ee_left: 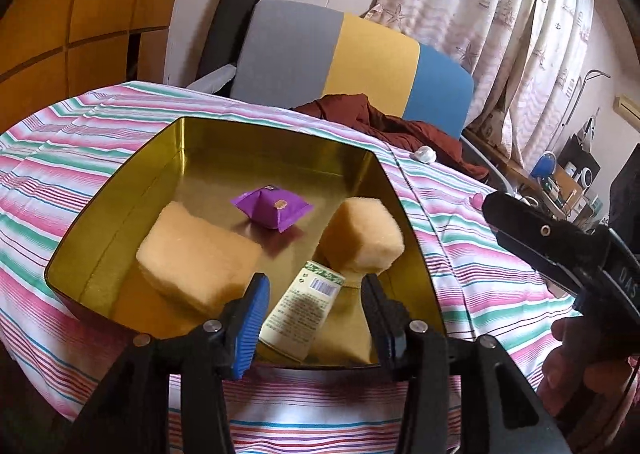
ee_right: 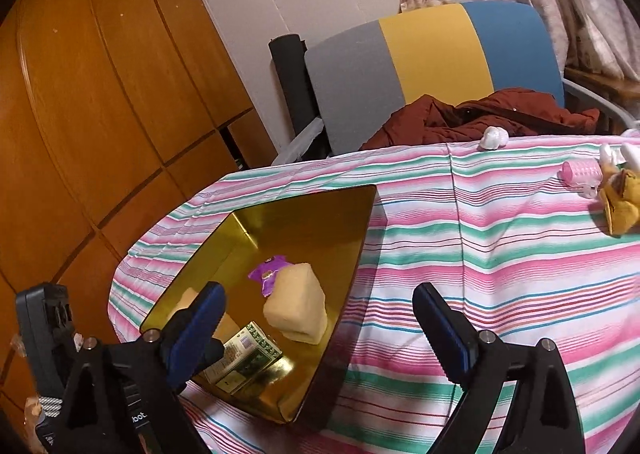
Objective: Organize objects
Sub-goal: 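Reach to the items and grasp the large beige box with the right tool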
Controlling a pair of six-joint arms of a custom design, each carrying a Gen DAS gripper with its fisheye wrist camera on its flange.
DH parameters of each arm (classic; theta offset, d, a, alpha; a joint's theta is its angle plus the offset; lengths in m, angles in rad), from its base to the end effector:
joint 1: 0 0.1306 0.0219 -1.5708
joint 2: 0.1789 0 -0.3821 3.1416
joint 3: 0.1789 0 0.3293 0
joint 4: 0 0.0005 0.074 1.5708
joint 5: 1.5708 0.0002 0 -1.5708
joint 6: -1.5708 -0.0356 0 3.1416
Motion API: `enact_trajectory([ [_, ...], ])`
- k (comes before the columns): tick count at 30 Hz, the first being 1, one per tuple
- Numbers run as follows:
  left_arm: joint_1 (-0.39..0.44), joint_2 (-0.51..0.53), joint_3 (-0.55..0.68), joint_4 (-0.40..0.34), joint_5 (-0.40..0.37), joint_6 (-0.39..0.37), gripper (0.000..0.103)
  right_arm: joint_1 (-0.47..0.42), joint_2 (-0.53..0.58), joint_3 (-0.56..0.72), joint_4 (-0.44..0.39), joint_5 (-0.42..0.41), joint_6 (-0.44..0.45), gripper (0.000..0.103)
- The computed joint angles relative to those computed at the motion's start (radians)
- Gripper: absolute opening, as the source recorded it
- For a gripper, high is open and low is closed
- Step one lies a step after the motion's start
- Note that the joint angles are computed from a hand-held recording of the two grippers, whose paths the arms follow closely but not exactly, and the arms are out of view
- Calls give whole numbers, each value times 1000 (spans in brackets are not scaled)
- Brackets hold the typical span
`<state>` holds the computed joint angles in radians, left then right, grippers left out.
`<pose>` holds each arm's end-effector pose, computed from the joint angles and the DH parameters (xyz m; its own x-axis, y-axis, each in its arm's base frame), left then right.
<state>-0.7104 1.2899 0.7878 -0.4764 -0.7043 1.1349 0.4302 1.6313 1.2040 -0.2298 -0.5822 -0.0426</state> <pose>0.2633 -0.1968 0.2682 -0.4677 -0.5089 -0.7227 -0.4760 0.8339 -0.2792 0.4412 0.2234 0.3018 -0.5864 -0.2299 -0.7767 -0.7197 0.5879 0.3693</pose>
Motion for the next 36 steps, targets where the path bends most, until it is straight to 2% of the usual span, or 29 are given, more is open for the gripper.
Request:
enact_trajectory([
  [9,-13,21,53,21,2,-54,48,-48,17,4,-24,41,6,95],
  [20,-27,104,150,37,71,-132,48,-148,75,33,-80,81,11,95],
  [26,-44,166,218,61,109,-203,49,-198,104,64,-113,110,32,95],
  [32,-50,224,283,56,168,-251,49,-275,130,102,-115,150,23,95],
  [36,-49,256,318,58,211,-270,49,-338,142,131,-82,200,28,95],
])
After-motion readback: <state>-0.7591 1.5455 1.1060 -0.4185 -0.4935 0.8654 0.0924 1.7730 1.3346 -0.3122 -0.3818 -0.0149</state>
